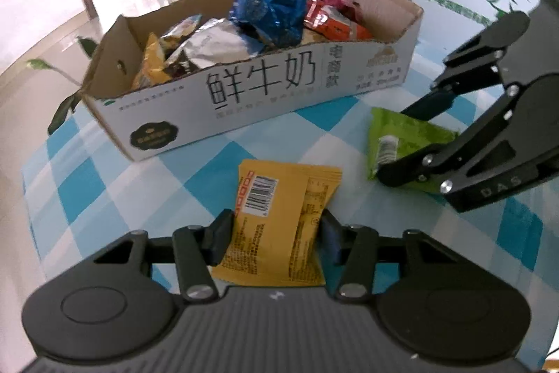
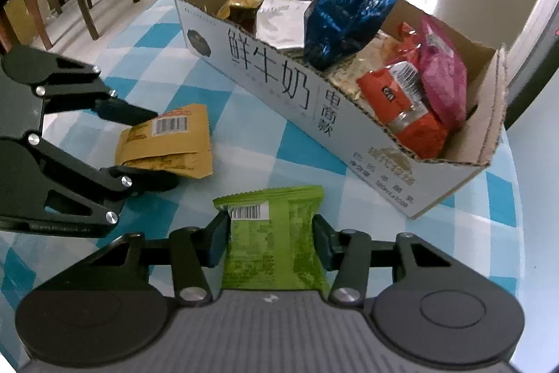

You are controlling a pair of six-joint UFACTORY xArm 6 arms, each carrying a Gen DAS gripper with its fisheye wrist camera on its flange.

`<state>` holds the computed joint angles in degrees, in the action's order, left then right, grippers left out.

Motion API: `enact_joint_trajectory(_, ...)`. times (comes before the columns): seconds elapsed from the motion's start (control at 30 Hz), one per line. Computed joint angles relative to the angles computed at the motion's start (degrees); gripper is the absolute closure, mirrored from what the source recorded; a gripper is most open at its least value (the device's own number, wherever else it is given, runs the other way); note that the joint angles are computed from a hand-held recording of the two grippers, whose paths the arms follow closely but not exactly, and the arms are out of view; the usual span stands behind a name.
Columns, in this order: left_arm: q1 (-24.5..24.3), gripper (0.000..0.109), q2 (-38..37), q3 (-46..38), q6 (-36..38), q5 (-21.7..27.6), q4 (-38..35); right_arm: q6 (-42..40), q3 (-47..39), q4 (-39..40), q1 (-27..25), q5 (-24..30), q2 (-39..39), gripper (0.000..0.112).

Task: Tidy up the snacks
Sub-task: 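Grasp the green pack with the right tool while the left tool grasps the yellow packet, then lift and carry the green pack and yellow packet over the box with both tools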

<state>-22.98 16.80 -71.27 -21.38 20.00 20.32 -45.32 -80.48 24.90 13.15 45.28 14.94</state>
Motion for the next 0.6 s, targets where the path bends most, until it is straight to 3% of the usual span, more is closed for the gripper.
enact_joint_trajectory(0.2, 0.17, 0.058, -4.55, 3.45, -10.07, -1.46, 3.72, -1.43, 0.95, 3.09, -0.57, 0.12, -2.61, 0.057)
enact_joint_trajectory(0.4, 0.54, 0.057, -8.54, 5.30, -27.05, -1.79, 15.35, -2.39, 3.49, 7.49, -1.31, -2.42, -6.72, 0.057)
enact_joint_trajectory(0.6, 0.19, 0.057, -10.52, 5.09, -37.67, 0.27, 22.04, -3.65, 4.48, 11.49, -1.93, -4.96, -9.01, 0.057)
